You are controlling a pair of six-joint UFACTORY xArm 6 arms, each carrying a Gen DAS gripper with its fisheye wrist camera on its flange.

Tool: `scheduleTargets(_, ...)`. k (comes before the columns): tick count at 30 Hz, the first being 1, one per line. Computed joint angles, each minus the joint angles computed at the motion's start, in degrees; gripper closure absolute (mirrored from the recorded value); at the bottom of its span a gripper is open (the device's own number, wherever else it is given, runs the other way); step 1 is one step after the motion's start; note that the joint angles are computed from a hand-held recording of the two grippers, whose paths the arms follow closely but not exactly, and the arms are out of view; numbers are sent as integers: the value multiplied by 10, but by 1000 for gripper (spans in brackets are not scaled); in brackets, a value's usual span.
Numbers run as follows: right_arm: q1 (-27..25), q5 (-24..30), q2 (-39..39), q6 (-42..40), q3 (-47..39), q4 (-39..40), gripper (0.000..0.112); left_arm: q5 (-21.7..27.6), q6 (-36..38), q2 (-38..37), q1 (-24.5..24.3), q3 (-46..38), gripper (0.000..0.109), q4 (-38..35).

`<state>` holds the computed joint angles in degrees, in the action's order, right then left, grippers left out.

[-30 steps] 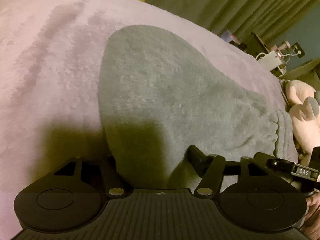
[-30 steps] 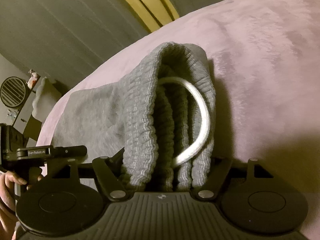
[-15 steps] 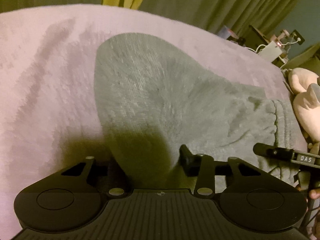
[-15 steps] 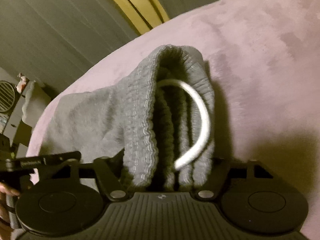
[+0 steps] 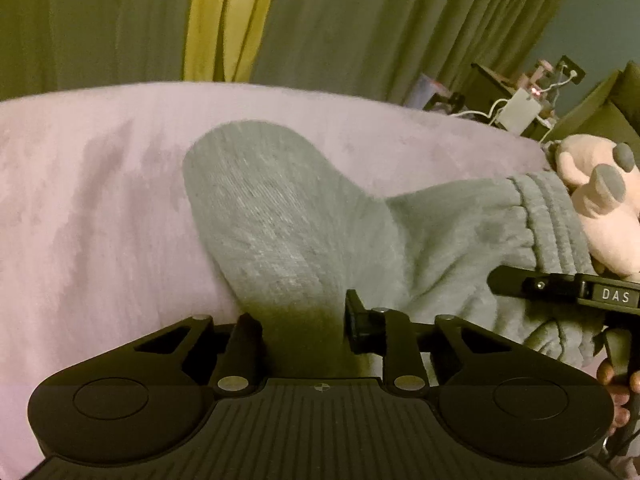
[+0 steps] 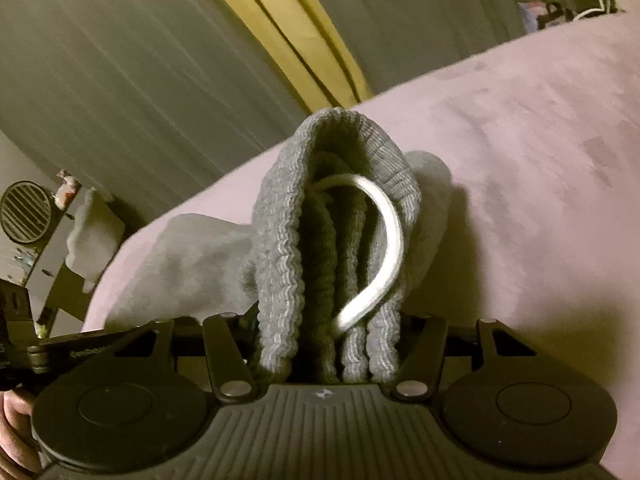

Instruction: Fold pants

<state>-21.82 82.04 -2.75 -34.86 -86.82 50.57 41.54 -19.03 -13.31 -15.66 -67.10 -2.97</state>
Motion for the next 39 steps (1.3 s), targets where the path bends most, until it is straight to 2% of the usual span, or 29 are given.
scheduleTargets(10, 54, -47, 18, 35, -30, 31, 57, 3, -15, 48, 23, -66, 86, 29)
scheduleTargets(16, 93, -92, 39, 44, -58, 22, 57, -7, -30, 79, 42, -102, 86, 43)
scheduleTargets(23, 138, -167, 53, 46, -50, -52, 56, 5, -54, 126, 45, -135, 84, 83)
scheduleTargets(28, 156, -218, 44, 40, -18, -103, 53, 7, -68, 133, 48, -128, 80, 112)
scheduleTargets(31, 161, -241, 45, 39, -8, -128, 49, 6, -71, 134, 51, -125, 75, 114)
scheduleTargets(33, 167, -272, 37, 34, 9, -159, 32, 8, -75, 132, 51, -122, 69, 125)
scheduleTargets(34, 171, -302, 25, 23, 28, -177, 27, 13, -73, 132, 50, -122, 67, 136)
scheduleTargets(35, 179, -352, 6, 13, 59, -210, 17, 19, -78, 128, 48, -120, 63, 154)
scheduleTargets(36, 186, -404, -12, 18, 90, -251, 13, 20, -89, 118, 46, -110, 57, 172)
scheduleTargets(37, 188, -441, -30, 17, 116, -268, 13, 18, -115, 107, 44, -100, 54, 199)
scheduleTargets(39, 179, -452, -59, 12, 146, -253, 13, 22, -202, 77, 38, -71, 44, 279)
